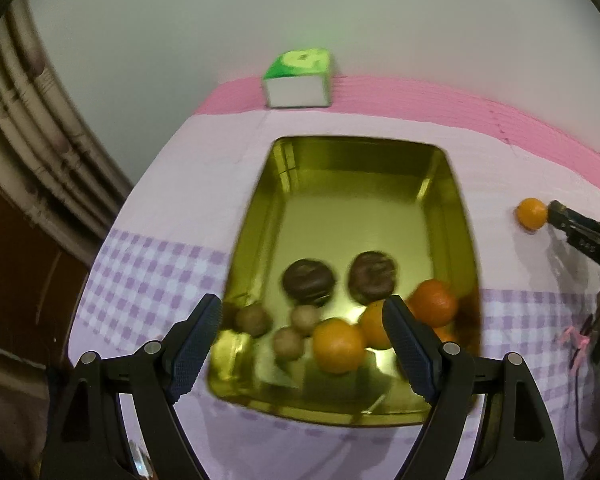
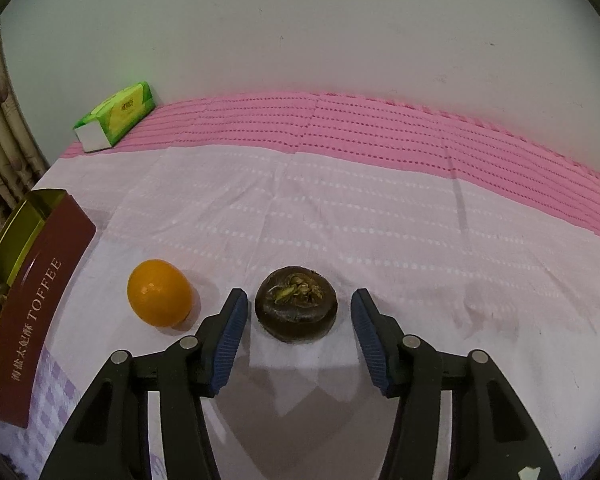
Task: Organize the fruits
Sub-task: 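Grasp the dark brown passion fruit from the cloth with the right gripper, then grasp the last orange with the left gripper while the right gripper holds the passion fruit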
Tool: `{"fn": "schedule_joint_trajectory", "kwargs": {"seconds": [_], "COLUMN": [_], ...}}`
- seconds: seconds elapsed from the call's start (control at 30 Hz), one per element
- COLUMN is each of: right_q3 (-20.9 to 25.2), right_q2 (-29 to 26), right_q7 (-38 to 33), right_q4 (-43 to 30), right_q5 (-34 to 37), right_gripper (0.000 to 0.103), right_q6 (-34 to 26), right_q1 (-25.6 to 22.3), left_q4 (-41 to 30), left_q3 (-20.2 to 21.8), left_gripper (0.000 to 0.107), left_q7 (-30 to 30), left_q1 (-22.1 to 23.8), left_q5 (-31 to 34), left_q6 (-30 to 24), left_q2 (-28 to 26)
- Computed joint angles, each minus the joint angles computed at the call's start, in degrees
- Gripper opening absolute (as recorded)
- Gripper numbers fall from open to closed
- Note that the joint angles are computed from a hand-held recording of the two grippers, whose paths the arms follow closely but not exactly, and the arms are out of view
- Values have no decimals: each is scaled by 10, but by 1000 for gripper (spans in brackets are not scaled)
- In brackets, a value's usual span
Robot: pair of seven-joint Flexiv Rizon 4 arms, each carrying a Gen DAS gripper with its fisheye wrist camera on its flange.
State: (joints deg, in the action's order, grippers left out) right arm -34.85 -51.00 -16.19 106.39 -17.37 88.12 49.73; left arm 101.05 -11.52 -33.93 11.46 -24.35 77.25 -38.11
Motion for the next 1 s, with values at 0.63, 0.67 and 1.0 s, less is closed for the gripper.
{"fn": "schedule_joint_trajectory", "kwargs": {"seconds": [0.63,0.67,1.0], "right_q3": [-80,-86,-101], "right_q2": [13,14,18], "right_q7": [-4,-4,-15], "right_q4": [109,119,142], "right_q5": [67,73,101], "right_gripper": [37,37,38], "right_q6": [19,19,8], "right_q1": [95,101,122], "left_q4": [26,22,-5], "left_q3": [-58,-55,-39], "left_gripper": [82,82,82], "left_q7": [60,56,21], "left_q1": [-70,-76,-121], "left_q5": [-43,-44,-31], "left_q6": [-60,-65,-61], "left_q2": [19,16,-18]}}
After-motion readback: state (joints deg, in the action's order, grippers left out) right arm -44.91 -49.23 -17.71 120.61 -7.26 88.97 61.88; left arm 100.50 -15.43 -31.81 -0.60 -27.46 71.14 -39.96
